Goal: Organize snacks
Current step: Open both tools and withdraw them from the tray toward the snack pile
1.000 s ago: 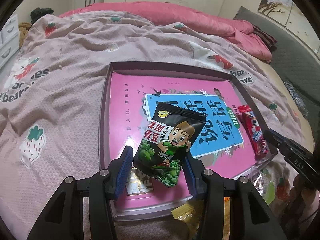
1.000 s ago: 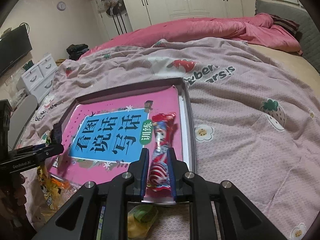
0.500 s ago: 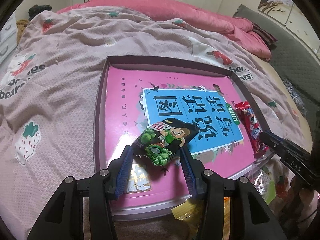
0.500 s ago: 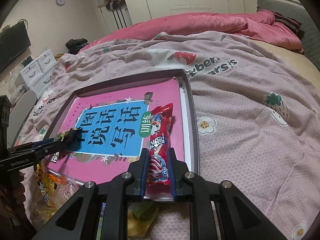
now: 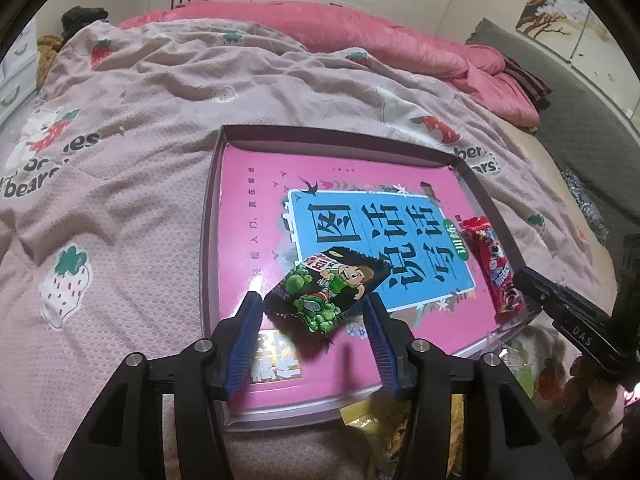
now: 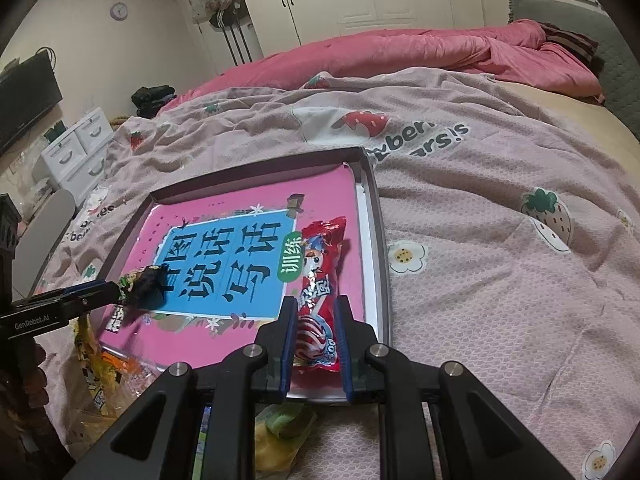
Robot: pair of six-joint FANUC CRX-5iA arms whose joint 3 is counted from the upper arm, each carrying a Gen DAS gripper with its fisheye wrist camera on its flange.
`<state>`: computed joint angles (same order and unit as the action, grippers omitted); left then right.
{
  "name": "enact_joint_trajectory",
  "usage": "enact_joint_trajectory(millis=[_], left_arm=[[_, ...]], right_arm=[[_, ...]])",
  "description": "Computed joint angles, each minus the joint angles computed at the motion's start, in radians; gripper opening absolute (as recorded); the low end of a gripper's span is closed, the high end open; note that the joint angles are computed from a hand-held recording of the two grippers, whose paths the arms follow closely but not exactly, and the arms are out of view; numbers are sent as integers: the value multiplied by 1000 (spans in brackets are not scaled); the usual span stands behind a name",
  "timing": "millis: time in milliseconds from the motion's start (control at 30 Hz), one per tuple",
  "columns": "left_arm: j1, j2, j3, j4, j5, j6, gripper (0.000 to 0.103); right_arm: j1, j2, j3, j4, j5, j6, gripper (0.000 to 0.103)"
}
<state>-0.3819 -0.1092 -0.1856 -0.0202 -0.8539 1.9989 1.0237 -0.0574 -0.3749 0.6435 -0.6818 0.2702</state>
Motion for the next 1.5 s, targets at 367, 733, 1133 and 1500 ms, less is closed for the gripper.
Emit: enact_joint_trajectory(millis=[367, 733, 1133, 1500], left_arm=[[-17, -48, 8, -40, -16, 34, 64], [-34, -85, 10, -81, -41, 63, 66], [-47, -117, 5, -80, -54, 59, 67], [-73, -131, 13, -101, -80, 73, 75]], right_arm=[[22, -15, -16, 82, 21, -2, 30], [39, -50, -48, 147, 49, -28, 42], [77, -88, -75, 199, 66, -24, 53], [120, -101, -69, 173, 36, 46, 58]])
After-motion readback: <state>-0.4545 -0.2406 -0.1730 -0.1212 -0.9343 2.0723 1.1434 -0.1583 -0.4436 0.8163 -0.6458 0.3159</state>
